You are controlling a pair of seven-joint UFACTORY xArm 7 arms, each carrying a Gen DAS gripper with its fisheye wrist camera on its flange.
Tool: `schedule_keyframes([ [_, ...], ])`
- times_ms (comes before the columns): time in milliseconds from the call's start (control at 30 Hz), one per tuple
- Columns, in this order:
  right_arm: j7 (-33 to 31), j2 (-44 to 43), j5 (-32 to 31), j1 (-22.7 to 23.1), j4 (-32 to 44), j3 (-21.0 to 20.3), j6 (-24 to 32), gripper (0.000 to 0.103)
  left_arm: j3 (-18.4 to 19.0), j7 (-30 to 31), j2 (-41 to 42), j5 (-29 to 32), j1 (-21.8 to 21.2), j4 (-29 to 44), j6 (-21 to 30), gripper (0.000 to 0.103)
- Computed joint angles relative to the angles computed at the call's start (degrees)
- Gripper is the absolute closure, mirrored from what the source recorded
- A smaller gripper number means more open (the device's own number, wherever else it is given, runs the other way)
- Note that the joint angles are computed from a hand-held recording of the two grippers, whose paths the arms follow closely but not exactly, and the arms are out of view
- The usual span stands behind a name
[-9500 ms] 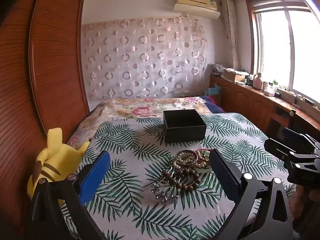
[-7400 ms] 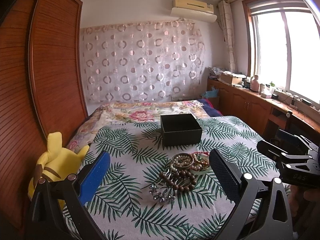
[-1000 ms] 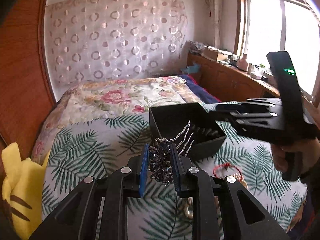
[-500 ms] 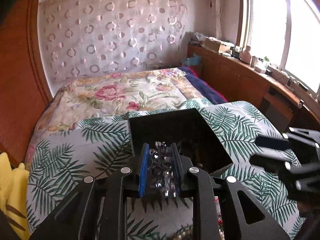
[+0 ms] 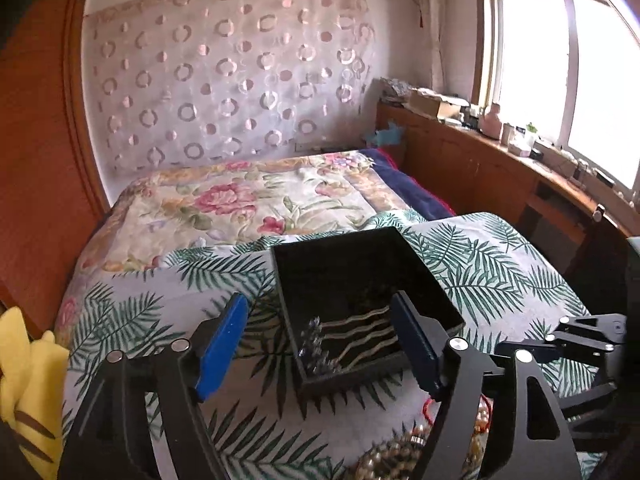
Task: Organize jewelry
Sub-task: 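Grasp the red string bracelet with the right gripper while the left grasps the silver bangle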
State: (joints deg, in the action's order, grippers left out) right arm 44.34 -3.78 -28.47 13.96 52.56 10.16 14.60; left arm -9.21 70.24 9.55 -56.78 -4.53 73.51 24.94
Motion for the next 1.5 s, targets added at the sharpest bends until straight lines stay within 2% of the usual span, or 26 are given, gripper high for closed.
schedule_keyframes([
  [267, -4.3, 2.3, 7.7, 1.6, 0.5, -1.0, 1.8, 0.070, 2.2, 7.0, -4.6, -5.3, 1.3, -6.7, 1.1, 0.019],
  [333, -4.9, 2.5, 8.6, 2.0, 0.7, -0.9, 2.9, 0.076, 3.0, 8.4, -5.4, -6.3, 1.2, -8.4, 1.7, 0.017],
  [467, -4.5, 2.6, 8.0, 2.4, 1.3, -1.0, 4.7, 0.079, 4.5, 10.8, -6.9, -7.5, 1.0, -11.6, 2.5, 0.016],
  [500, -3.9, 2.7, 7.5, 2.4, 1.7, -1.0, 5.6, 0.084, 4.7, 11.6, -7.4, -7.9, 0.9, -12.5, 2.7, 0.016],
  [533, -4.4, 2.8, 7.8, 2.5, 1.8, -1.0, 5.8, 0.096, 5.0, 12.3, -7.9, -8.2, 0.8, -13.4, 3.0, 0.016],
  [567, -4.8, 2.9, 7.9, 2.6, 1.9, -1.1, 5.9, 0.099, 5.3, 12.8, -8.4, -8.3, 0.8, -14.1, 3.4, 0.016],
  [667, -3.8, 2.8, 5.8, 2.8, 2.1, -1.0, 6.8, 0.100, 5.9, 13.3, -9.3, -7.4, 0.3, -15.8, 4.7, 0.016],
  [900, 5.9, -0.7, -5.5, 2.0, 1.2, 0.2, 6.0, 0.100, 6.3, 12.8, -10.3, -4.0, -0.9, -17.8, 7.1, 0.015],
  [1300, 12.0, -4.2, -11.8, -1.3, -1.1, 2.6, 4.9, 0.100, 5.5, 6.7, -7.6, 2.2, -1.8, -15.2, 10.8, 0.015],
  [1367, 12.5, -4.2, -11.8, -1.7, -1.6, 2.6, 4.0, 0.100, 5.3, 6.0, -7.1, 3.0, -1.7, -14.8, 11.2, 0.021],
  [1500, 12.8, -3.9, -11.6, -2.2, -2.3, 2.7, 3.2, 0.100, 4.9, 5.1, -6.2, 3.9, -1.3, -13.8, 12.5, 0.043],
])
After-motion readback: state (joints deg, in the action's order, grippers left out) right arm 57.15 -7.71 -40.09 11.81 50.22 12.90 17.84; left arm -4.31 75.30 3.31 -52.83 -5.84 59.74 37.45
